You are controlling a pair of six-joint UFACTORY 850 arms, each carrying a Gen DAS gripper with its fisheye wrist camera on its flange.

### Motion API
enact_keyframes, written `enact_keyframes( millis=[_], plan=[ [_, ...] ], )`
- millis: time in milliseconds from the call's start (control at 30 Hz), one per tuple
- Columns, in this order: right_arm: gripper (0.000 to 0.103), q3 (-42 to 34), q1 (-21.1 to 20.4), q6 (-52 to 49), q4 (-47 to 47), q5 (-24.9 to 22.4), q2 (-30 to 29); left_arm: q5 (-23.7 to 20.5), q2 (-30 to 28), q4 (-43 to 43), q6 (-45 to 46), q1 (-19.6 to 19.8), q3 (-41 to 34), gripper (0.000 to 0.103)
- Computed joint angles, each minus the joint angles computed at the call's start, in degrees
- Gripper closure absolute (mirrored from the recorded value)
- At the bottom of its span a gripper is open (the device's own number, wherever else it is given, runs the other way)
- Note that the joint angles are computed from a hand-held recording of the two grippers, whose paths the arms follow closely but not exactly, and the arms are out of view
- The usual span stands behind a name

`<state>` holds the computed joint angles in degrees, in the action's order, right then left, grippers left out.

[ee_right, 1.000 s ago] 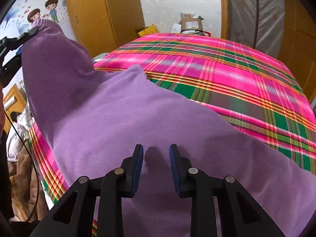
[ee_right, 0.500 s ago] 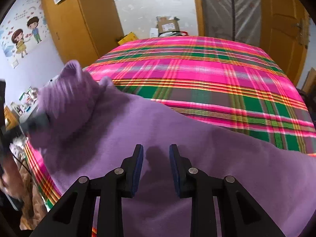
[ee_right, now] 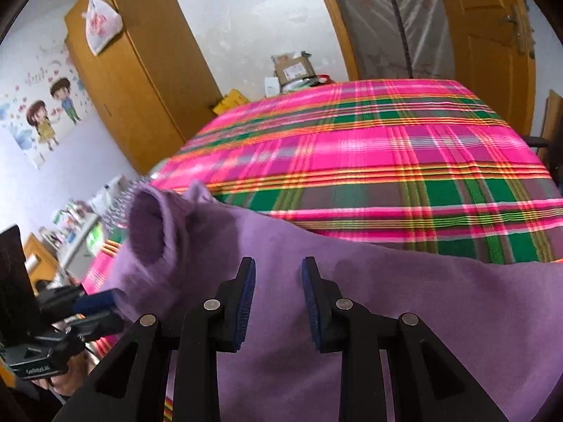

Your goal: Fold clothes

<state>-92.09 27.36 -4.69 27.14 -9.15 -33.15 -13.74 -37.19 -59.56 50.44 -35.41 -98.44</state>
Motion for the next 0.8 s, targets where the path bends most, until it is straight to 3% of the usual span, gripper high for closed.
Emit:
enact_keyframes(
  millis=[167,233,433,700,800],
  plan=[
    [0.075,-0.71,-0.42,-14.71,15.74,-2.10,-0.74,1.37,1.38,-9.74,9.95,0.05,1.57,0.077],
    [0.075,-0.09,-0.65,-22.56,24.01,-2.71,-0.40,2.24,1.35,-8.87,6.81,0.42,1.69,0.077],
    [0.075,-1.35,-0.61,-37.83,39.77,-6.50,-1.35,2.54,-0.34,8.94,-18.47,1.70,1.77,0.077],
    [0.075,-6.68,0.46,-31.71,32.07,-13.01,-5.58,0.33,-0.85,5.04,-15.07,1.36,2.82,0.077],
    [0.075,-6.55,0.23,-31.66,32.49,-14.29,-5.78,-0.07,-0.66,-1.53,-9.43,1.60,2.99,0.077]
  ],
)
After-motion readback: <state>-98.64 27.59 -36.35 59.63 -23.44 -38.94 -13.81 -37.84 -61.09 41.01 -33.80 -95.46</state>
